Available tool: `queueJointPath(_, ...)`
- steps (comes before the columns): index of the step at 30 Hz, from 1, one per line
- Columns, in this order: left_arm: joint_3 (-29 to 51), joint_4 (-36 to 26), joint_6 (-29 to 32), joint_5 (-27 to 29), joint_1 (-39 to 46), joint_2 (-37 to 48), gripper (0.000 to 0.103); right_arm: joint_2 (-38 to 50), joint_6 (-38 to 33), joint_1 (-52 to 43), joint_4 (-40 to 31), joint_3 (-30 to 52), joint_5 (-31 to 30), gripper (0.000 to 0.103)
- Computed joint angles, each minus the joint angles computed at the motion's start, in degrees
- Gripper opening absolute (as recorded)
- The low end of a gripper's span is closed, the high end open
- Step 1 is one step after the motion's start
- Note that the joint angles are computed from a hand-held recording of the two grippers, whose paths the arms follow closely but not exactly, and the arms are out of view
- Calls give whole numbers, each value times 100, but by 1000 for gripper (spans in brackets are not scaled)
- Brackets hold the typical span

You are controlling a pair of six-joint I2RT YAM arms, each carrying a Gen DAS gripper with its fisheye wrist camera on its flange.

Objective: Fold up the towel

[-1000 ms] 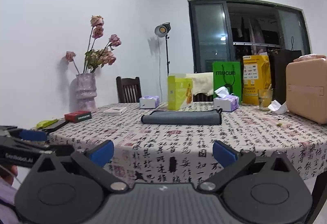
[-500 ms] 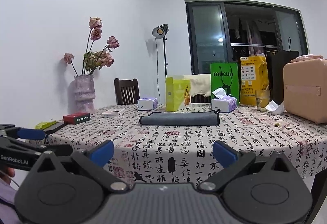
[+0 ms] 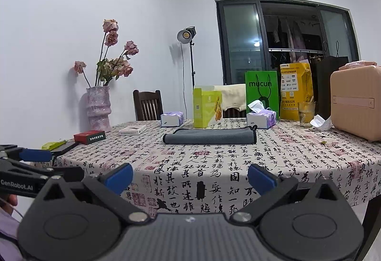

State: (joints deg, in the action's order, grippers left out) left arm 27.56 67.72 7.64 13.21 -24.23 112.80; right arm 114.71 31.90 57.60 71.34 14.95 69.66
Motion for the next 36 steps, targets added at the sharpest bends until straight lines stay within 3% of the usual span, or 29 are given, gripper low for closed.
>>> queueJointPath(36,-3,28,7,-8,-1,17,103,66,-29,-33,62,38,-61,103)
